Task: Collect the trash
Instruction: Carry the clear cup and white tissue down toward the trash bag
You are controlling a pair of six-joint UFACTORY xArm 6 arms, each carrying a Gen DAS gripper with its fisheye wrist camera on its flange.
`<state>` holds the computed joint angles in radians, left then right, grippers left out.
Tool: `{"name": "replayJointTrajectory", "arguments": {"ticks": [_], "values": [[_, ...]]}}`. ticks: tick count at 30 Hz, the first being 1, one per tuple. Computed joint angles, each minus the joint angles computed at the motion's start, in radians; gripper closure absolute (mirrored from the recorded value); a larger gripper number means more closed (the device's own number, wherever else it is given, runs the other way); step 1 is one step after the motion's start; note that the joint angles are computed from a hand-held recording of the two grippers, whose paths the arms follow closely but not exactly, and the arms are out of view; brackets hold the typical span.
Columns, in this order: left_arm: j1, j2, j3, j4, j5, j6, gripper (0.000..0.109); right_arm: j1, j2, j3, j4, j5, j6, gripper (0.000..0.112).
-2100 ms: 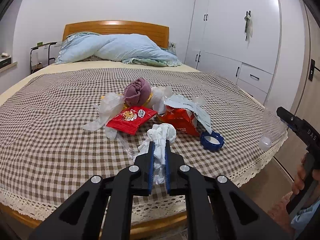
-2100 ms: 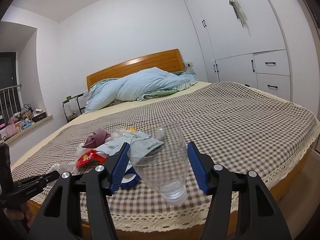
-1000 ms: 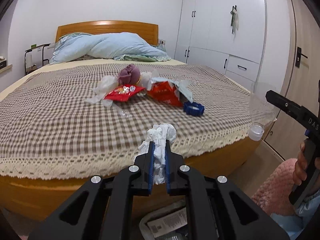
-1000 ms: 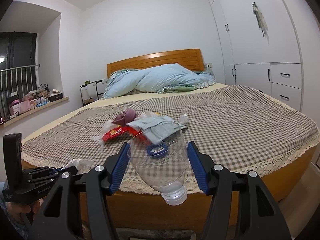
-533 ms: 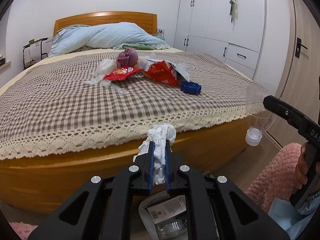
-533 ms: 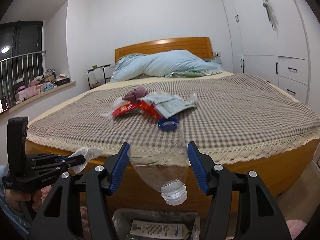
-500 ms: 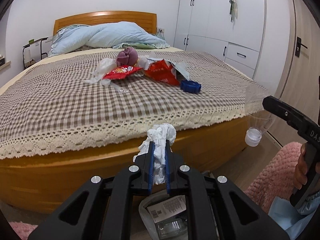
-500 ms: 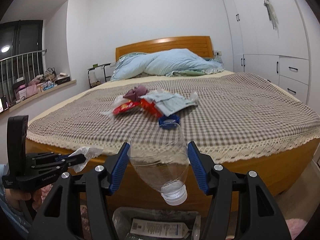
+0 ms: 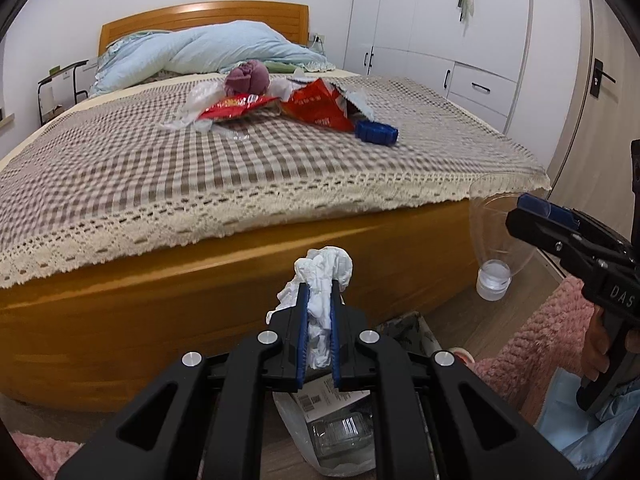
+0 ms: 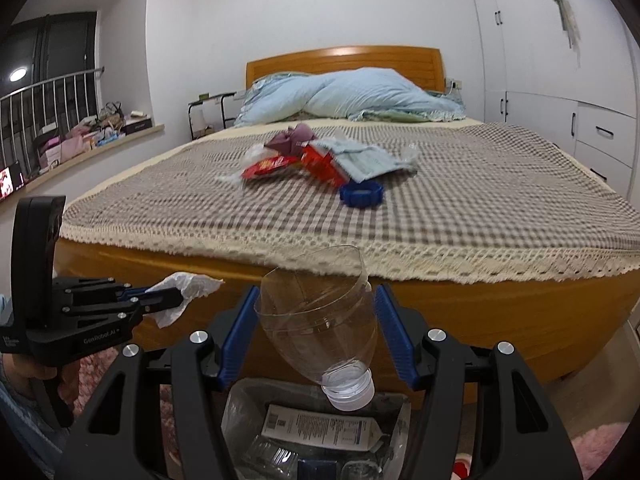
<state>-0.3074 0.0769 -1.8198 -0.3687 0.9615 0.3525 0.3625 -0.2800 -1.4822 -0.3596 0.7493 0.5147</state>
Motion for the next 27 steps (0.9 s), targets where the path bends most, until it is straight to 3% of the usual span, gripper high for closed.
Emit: {"name": "replayJointTrajectory", "arguments": {"ticks": [27], "values": [[-0.019, 0.052, 0.025, 0.073, 0.204, -0.04, 0.102, 0.005, 0.035, 0.035, 0.181, 0.168, -0.149, 0.054]]}}
